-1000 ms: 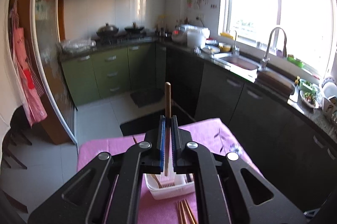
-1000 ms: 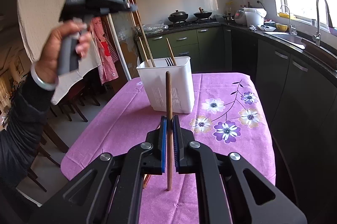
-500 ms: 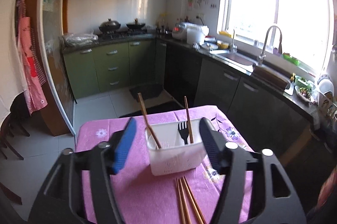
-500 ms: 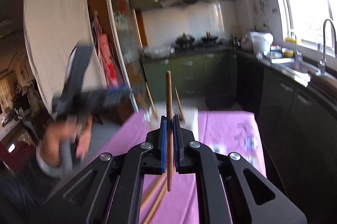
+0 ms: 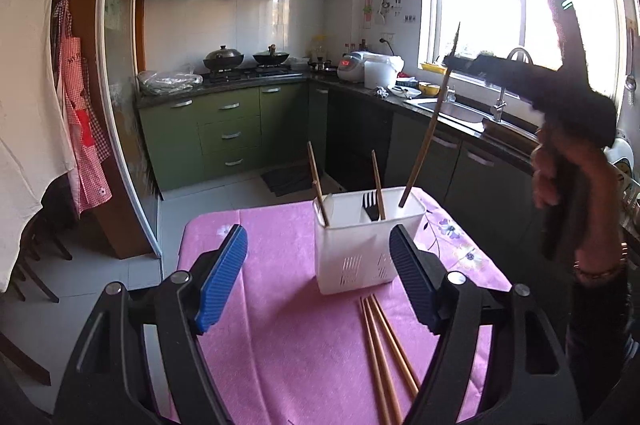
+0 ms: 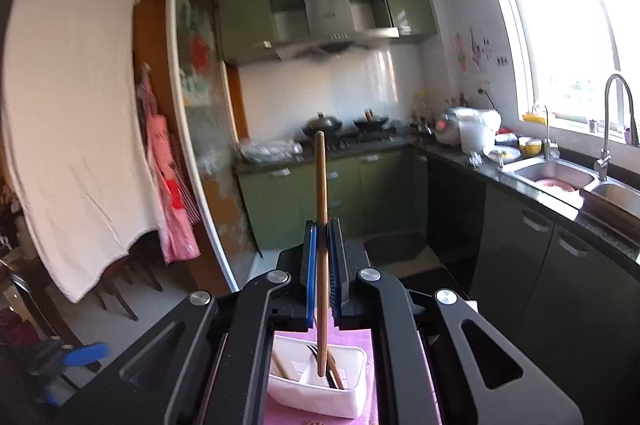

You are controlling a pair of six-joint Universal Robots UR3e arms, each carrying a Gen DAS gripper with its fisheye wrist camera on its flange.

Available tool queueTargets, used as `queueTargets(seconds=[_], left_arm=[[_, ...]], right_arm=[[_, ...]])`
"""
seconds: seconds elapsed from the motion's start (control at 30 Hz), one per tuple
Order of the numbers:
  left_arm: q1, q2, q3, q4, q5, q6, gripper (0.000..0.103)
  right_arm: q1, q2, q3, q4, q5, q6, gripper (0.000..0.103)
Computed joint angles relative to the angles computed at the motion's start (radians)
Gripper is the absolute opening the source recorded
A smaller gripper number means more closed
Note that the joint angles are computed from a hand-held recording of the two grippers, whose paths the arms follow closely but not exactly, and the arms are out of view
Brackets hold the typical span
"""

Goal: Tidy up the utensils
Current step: 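Lower the right gripper's chopstick into the white caddy and open it, then lower the left gripper onto a loose chopstick, close and lift it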

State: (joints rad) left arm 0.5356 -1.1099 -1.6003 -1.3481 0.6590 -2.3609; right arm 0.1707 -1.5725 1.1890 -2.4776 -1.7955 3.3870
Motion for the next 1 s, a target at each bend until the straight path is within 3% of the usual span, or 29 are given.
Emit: queueTargets(seconds=[0.37, 0.5, 0.67, 0.87, 1.0], left_arm=[[-0.044, -0.027, -0.014, 0.004, 0.05, 0.01, 0.07], [-0.043, -0.023, -0.016, -0.024, 0.052, 0.026, 0.07], [-0.063, -0.02, -0.059, -0.021, 0.078, 0.023, 0.07], [-0.232, -0.094, -0.167, 0.148, 0.214, -0.096, 0.07], [-0.393, -0.208, -0.213, 0.332, 0.364, -0.193, 0.069]], right_arm=[[-0.02, 0.094, 0.11, -0.06, 0.016, -0.007, 0.008], [0.008, -0.001, 0.198, -0.097, 0.005, -0.008, 0.008], [0.1, -0.215, 0.442, -0.151, -0.066, 0.018, 0.012], [0.322, -0.362, 0.78, -0.221, -0.311, 0.171, 0.013], [0.36, -0.446, 0.984, -0.204, -0.302, 0.306, 0.019]])
